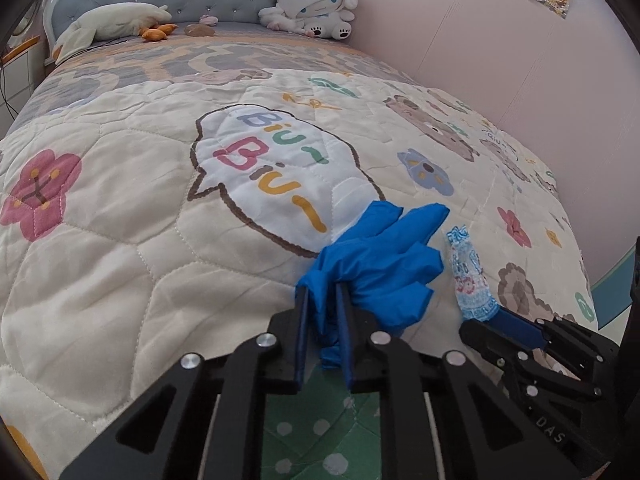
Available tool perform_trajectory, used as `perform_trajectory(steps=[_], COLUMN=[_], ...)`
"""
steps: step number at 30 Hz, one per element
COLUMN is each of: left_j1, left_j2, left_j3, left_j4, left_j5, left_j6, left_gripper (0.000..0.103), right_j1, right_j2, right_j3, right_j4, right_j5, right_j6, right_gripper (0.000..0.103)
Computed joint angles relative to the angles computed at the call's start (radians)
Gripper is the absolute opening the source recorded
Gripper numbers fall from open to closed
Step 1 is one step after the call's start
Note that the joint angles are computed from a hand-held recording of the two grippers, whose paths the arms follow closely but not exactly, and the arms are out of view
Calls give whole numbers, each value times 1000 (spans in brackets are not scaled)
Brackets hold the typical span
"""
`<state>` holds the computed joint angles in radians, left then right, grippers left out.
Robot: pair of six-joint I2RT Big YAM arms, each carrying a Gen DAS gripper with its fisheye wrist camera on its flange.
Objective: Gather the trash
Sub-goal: 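Grasp the blue glove with the left tool while the right tool grasps the clear plastic bottle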
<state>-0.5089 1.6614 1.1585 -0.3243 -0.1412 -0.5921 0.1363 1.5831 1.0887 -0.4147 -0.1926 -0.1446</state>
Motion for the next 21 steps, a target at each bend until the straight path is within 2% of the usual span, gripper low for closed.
perform_trajectory(steps=[1, 7, 21], left_j1=[-1, 6, 5], left_j2=[0, -13, -73], left_j3=[-2, -27, -94], left_j4=[6, 44, 129], left_j5=[1, 14, 2], left_j6=[1, -10, -29], left_gripper=[8, 3, 2], right_j1=[0, -5, -9], right_j2=[1, 22, -51], right_j3=[0, 17, -38], right_j4=[5, 0, 78], right_j5=[0, 1, 22], right_j6=[5, 34, 32], right_gripper=[18, 3, 1])
